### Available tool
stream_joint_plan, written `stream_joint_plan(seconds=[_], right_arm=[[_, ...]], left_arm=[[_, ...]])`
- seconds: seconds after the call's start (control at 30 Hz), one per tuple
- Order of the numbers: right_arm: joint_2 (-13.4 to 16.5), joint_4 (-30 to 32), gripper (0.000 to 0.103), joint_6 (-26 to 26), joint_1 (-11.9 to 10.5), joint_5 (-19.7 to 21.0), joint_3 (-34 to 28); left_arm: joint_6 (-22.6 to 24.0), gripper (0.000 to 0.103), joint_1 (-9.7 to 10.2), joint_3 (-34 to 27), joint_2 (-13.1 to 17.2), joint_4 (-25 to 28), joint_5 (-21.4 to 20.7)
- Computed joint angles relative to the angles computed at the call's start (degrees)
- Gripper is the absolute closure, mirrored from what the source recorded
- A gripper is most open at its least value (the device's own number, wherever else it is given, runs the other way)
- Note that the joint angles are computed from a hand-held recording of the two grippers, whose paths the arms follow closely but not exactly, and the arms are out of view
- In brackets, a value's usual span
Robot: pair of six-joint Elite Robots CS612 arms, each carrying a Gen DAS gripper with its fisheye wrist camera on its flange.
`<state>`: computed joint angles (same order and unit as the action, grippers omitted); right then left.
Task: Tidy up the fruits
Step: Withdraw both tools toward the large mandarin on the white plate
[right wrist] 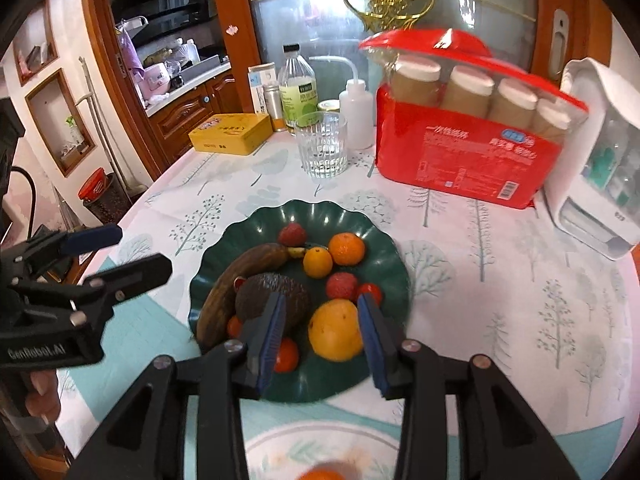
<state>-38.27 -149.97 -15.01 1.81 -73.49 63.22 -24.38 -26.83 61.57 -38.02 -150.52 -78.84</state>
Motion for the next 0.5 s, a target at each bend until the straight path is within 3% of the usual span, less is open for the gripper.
stream_joint_plan(seconds=[0.27,0.5], right_arm=[[-5.6,-4.9,0.054,-3.0,-1.6,1.4,8.8],[-8.7,-8.3,0.046,-5.2,-2.6,2.2,14.7]], left_arm=[[0.0,0.012,-2.45,6.3,-4.6,-4.8,2.2],[-0.4,0.011,-4.79,11.7,-7.4,-8.9,5.1]])
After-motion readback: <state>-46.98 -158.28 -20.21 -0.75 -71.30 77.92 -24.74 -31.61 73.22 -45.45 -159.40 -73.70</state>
